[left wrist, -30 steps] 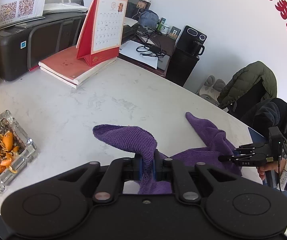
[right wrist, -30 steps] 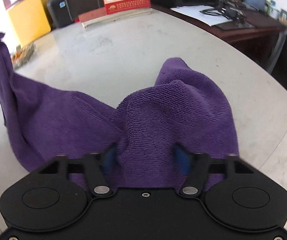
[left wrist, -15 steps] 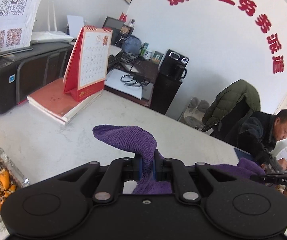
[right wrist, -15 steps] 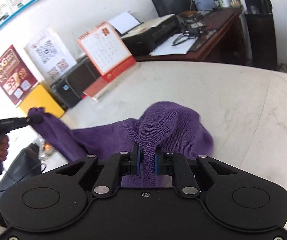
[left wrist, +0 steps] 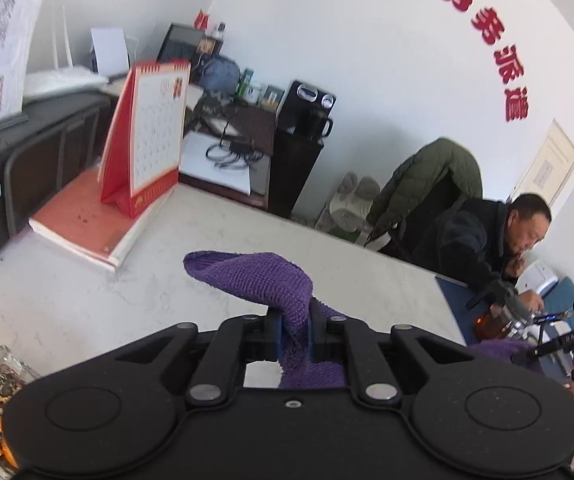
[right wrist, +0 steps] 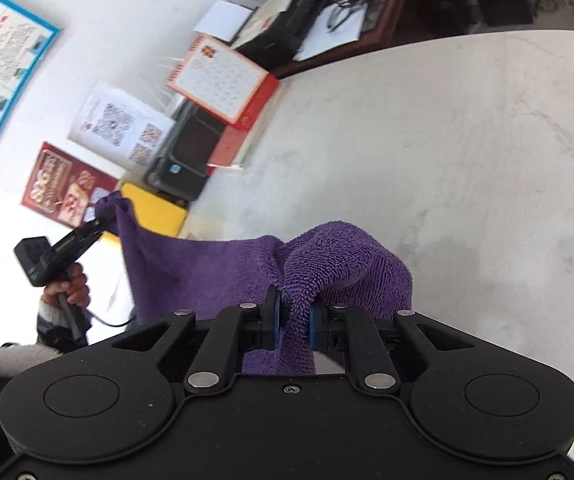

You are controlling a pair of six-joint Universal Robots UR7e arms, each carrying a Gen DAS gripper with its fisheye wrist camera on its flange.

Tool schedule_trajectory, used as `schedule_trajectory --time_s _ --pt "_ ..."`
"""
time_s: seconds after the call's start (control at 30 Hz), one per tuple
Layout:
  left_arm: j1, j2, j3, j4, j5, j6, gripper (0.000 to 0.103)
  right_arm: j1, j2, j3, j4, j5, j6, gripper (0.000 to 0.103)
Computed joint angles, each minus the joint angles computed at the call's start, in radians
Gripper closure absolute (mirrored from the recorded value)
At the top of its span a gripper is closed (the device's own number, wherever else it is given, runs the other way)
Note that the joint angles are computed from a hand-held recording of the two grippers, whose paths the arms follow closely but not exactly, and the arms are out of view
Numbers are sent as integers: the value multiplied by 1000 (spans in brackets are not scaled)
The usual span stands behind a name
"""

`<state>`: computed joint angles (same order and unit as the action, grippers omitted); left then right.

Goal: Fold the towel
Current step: 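Lift the towel with both grippers and pull the corners apart to unfold it, then lower the towel onto the table and open both grippers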

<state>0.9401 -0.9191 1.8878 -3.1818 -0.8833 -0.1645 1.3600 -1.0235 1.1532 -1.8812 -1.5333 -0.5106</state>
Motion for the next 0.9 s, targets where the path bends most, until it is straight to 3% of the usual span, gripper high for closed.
schedule_trajectory --time_s 0.07,0.1,0.2,0.27,0.33,0.43,0.53,0.6,0.63,0.7,0.73,0.8,0.9 --pt "72 78 -84 113 -1 -14 91 -2 83 -48 -100 -83 29 70" --pt "86 108 -111 136 24 -5 91 -1 117 -61 -158 -134 30 55" --pt "107 170 -160 162 90 13 91 -5 181 -28 -460 -282 28 52" --pt "112 175 -159 131 97 19 89 -14 181 10 -577 -283 24 52" --pt "115 161 -148 116 80 6 84 -23 132 117 -711 -223 -34 52" --pt "124 125 -132 141 28 -38 75 -18 81 226 -756 -186 -143 51" --pt "142 78 -133 284 -14 -111 74 4 43 346 -794 -177 -416 43" --pt "120 54 -137 406 63 -156 74 30 58 414 -886 -249 -606 43" --pt "106 37 -135 477 119 -196 74 37 66 425 -911 -273 -650 44" --pt "80 1 -121 582 212 -285 75 43 94 415 -920 -302 -653 44" --pt "67 -10 -106 573 212 -305 75 40 103 401 -912 -293 -635 44" --pt "43 -22 -72 512 196 -319 75 36 108 391 -926 -255 -603 44" --pt "22 47 -99 435 96 -261 75 24 93 402 -935 -210 -593 43"
